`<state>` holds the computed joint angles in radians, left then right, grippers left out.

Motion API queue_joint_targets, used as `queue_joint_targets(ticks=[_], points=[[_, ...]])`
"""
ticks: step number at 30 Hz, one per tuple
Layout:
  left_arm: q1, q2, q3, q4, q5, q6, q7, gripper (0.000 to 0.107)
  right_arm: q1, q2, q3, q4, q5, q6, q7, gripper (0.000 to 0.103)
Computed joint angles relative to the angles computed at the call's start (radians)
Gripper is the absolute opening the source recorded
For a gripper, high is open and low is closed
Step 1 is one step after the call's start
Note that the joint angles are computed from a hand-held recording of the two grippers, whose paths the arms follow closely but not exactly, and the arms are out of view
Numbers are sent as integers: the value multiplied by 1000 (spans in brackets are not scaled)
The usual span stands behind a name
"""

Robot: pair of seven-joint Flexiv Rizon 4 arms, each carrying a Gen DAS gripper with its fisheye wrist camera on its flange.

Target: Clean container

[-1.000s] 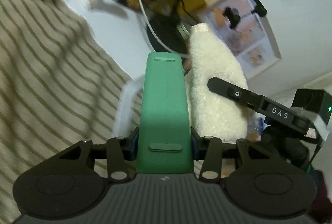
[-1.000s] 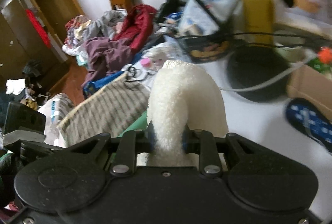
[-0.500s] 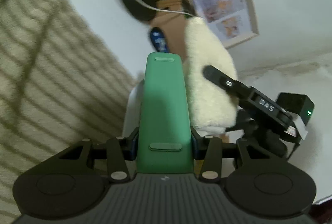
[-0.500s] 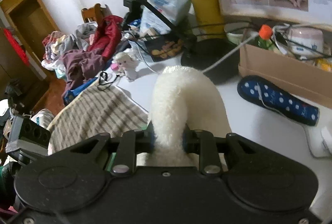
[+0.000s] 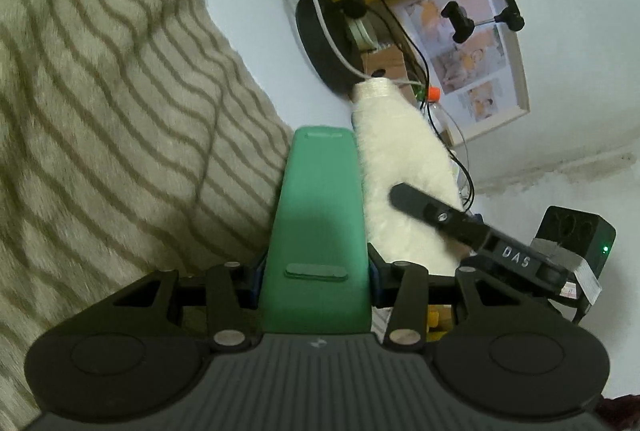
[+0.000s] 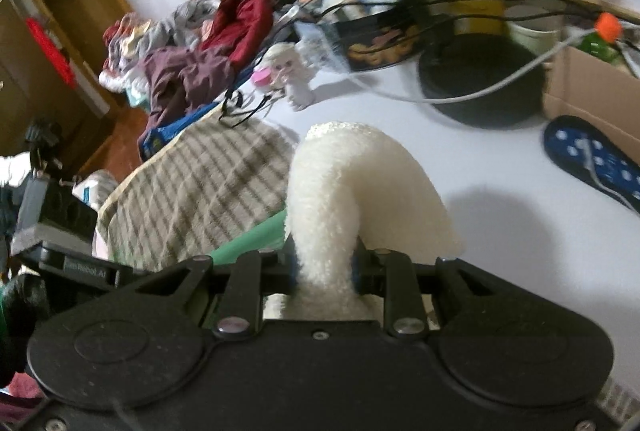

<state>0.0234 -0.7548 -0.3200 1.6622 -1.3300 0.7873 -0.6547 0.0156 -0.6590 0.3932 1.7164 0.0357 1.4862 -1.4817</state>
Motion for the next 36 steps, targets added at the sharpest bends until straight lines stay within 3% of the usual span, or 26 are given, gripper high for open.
queue_joint_targets(ticks=[4,9,18,24,29,36], points=[[-3,-2,13,-9,26,23,12,47,61,-8,-61,-14,-29,-10,29,22],[-12,2,42,-10,120,86,43,61,69,-23,-59,-21,-42,-17,34,22],[-8,70,35,39,214,231,188,62,112,-31,-104,-22,-92,-16,48,22],[-15,101,58,78,365,270,178,62,101,-36,-87,-55,-98,-67,27,22],[-1,110,43,108,391,322,169,62,100,-33,-58,-53,-86,-87,-18,22],[26,116,20,122,401,298,184,61,113,-27,-47,-57,-62,-117,-68,22]])
